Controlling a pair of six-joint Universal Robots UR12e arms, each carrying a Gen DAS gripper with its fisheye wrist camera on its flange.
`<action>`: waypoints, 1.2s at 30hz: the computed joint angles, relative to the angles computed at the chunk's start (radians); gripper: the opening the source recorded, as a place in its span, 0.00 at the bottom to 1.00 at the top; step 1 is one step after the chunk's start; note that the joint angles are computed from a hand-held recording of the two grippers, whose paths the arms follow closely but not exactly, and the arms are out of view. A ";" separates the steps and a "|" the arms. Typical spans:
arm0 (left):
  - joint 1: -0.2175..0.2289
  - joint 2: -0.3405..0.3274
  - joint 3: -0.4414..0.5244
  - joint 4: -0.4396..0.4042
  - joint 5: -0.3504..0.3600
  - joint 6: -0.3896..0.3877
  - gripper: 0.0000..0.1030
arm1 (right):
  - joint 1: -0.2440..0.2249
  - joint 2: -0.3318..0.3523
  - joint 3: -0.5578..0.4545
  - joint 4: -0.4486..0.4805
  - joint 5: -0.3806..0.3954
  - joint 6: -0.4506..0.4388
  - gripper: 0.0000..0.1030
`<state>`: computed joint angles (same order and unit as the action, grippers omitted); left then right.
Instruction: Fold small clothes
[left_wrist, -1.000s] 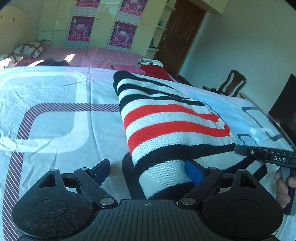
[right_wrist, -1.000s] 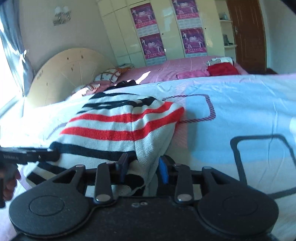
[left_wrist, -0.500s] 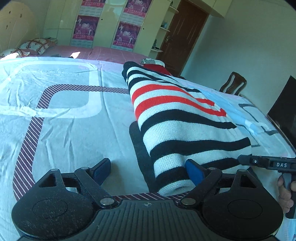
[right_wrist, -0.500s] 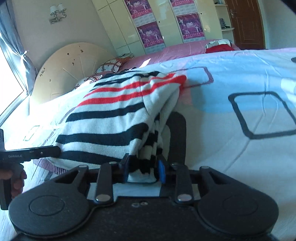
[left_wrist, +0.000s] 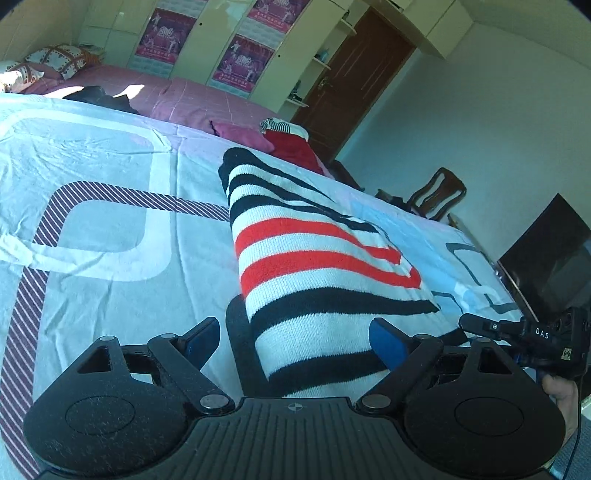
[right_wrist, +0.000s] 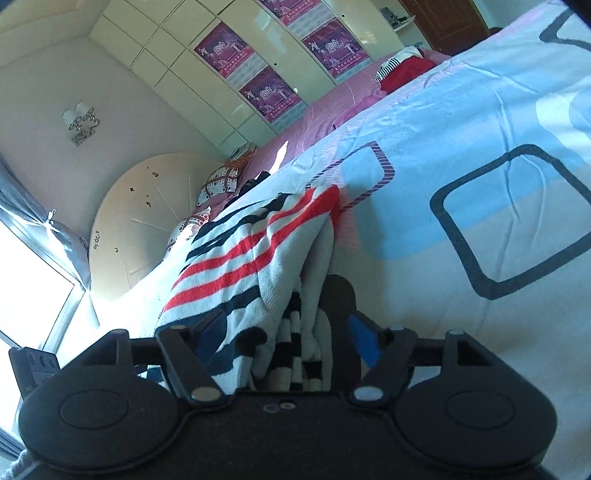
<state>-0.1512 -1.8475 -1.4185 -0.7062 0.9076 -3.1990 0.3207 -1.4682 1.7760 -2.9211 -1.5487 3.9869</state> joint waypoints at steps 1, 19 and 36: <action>0.002 -0.009 0.007 -0.003 -0.026 -0.015 0.85 | -0.008 0.007 0.000 -0.015 0.020 0.015 0.70; 0.011 -0.148 0.128 -0.106 -0.259 -0.162 0.85 | -0.110 0.083 -0.063 0.013 0.368 -0.014 0.75; -0.010 -0.170 0.148 -0.039 -0.208 -0.165 0.74 | -0.123 0.131 -0.111 0.012 0.437 -0.119 0.56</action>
<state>-0.1607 -2.0170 -1.2703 -0.7448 0.6993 -3.3637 0.1974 -1.3374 1.6648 -2.9093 -1.1120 3.8679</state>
